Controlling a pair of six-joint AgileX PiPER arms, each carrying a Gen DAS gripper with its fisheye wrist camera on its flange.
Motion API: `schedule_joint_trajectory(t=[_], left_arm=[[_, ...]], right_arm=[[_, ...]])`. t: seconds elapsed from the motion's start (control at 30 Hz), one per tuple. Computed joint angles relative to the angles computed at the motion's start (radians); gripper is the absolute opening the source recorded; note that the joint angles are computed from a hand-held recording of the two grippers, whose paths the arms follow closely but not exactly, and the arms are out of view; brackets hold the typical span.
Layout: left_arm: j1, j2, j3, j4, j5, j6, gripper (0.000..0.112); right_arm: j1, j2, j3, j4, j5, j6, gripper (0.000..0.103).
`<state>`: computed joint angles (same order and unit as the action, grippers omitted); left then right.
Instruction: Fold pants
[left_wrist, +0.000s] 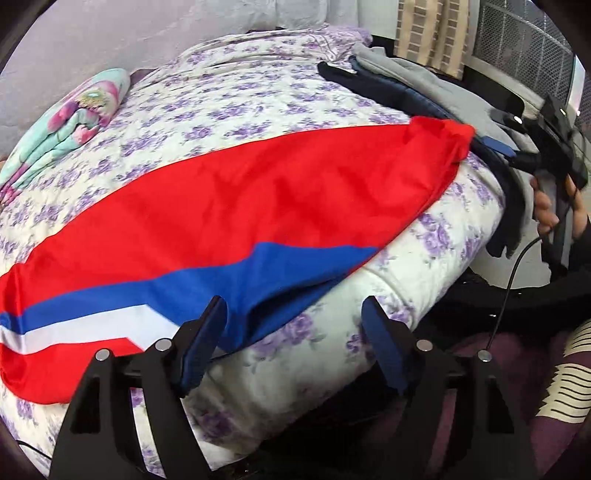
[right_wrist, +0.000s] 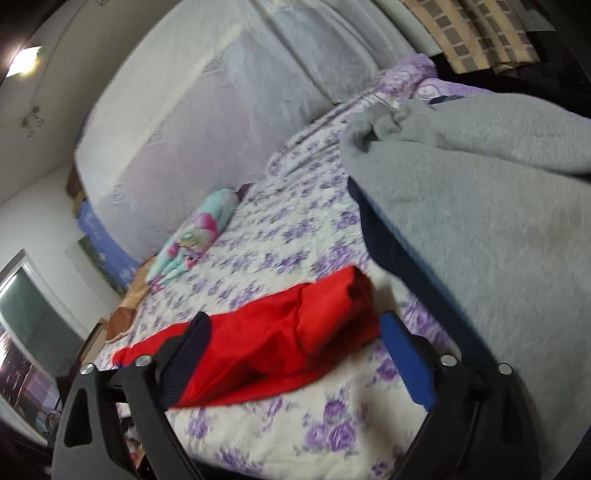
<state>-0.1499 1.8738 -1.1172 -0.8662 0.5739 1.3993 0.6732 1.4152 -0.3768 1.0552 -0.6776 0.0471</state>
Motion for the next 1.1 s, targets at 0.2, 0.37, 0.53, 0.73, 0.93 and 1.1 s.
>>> schedule_joint_trajectory(t=[0.2,0.37,0.53,0.73,0.93,1.1], left_arm=[[0.003,0.069,-0.072,0.034,0.055,-0.088,0.073],[0.041,0.083,-0.079,0.02,0.117,-0.074,0.073],[0.096,0.087,-0.089,0.062,0.158,-0.098,0.073],[0.179,0.047,-0.096,0.088,0.242,-0.115,0.073],[0.211,0.054,-0.172,-0.044,0.314,-0.1,0.087],[0.163,0.222,-0.323,0.069,0.268,-0.309,0.086]], right_arm=[[-0.233,0.119,-0.133,-0.192,0.243,0.007,0.006],[-0.197,0.074,-0.069,-0.247,0.104,-0.05,0.006],[-0.231,0.16,-0.087,-0.203,0.222,-0.072,0.017],[-0.024,0.023,-0.099,0.391,0.051,-0.539,0.037],[0.059,-0.01,-0.212,0.237,0.005,-0.592,0.046],[-0.113,0.229,-0.405,0.126,0.267,-0.523,0.055]])
